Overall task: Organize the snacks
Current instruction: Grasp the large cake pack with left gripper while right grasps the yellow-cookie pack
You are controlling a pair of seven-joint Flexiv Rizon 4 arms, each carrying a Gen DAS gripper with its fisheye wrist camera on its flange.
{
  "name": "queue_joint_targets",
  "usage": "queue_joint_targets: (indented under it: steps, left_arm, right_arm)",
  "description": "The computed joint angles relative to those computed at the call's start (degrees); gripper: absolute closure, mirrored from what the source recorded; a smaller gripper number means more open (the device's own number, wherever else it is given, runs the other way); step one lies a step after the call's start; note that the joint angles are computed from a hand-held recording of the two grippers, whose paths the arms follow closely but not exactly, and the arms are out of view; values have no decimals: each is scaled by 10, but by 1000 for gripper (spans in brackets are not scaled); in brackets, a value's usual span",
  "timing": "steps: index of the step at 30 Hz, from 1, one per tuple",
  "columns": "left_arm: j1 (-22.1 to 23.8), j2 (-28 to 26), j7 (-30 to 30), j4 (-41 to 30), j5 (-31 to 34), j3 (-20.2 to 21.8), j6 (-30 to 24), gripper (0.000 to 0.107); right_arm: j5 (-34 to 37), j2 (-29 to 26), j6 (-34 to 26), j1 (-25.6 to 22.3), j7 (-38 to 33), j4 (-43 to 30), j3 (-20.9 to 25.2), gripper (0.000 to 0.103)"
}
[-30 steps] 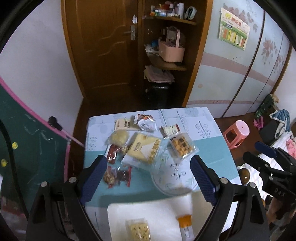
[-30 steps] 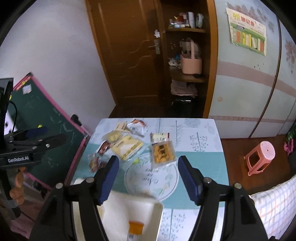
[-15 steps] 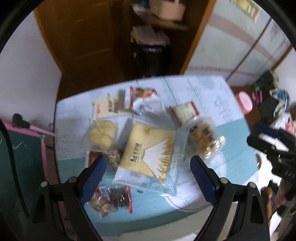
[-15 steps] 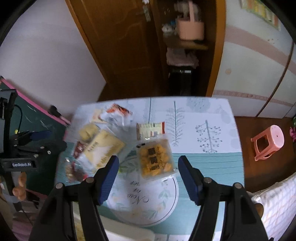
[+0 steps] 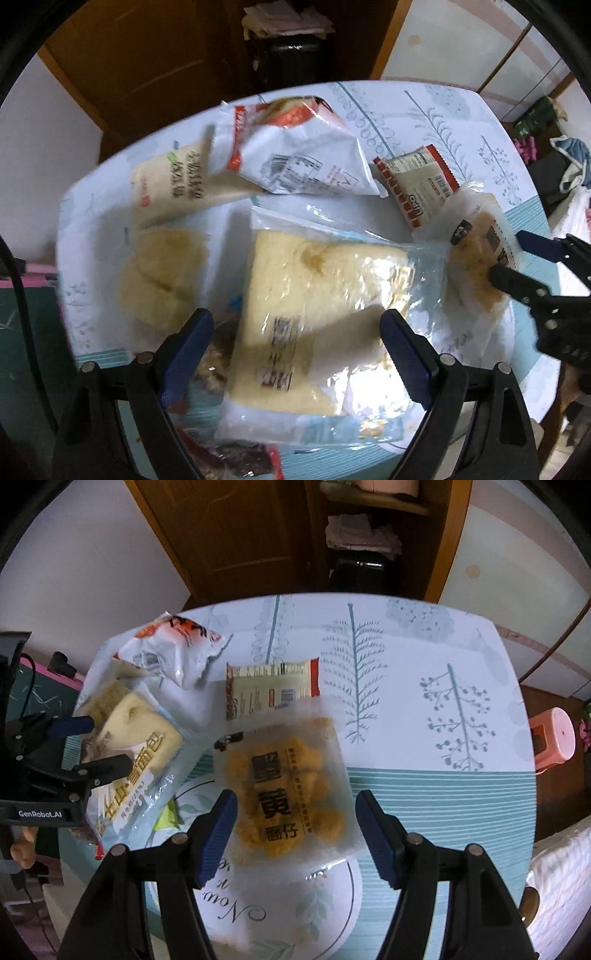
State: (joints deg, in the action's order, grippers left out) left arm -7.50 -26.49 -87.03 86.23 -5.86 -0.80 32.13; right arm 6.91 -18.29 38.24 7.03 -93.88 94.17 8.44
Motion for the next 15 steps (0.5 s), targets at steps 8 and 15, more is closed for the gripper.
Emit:
queue_joint_targets:
  steps: [8,15]
  left_arm:
    - [1,-27,6,-7,-22,-9,13,4]
    - [-19,-56,-13,-46,4,-4,-24,4]
  right_arm:
    - [-11,-9,23,8,-17,15,5,20]
    - [-7,-14,30,9,-13,17,7,17]
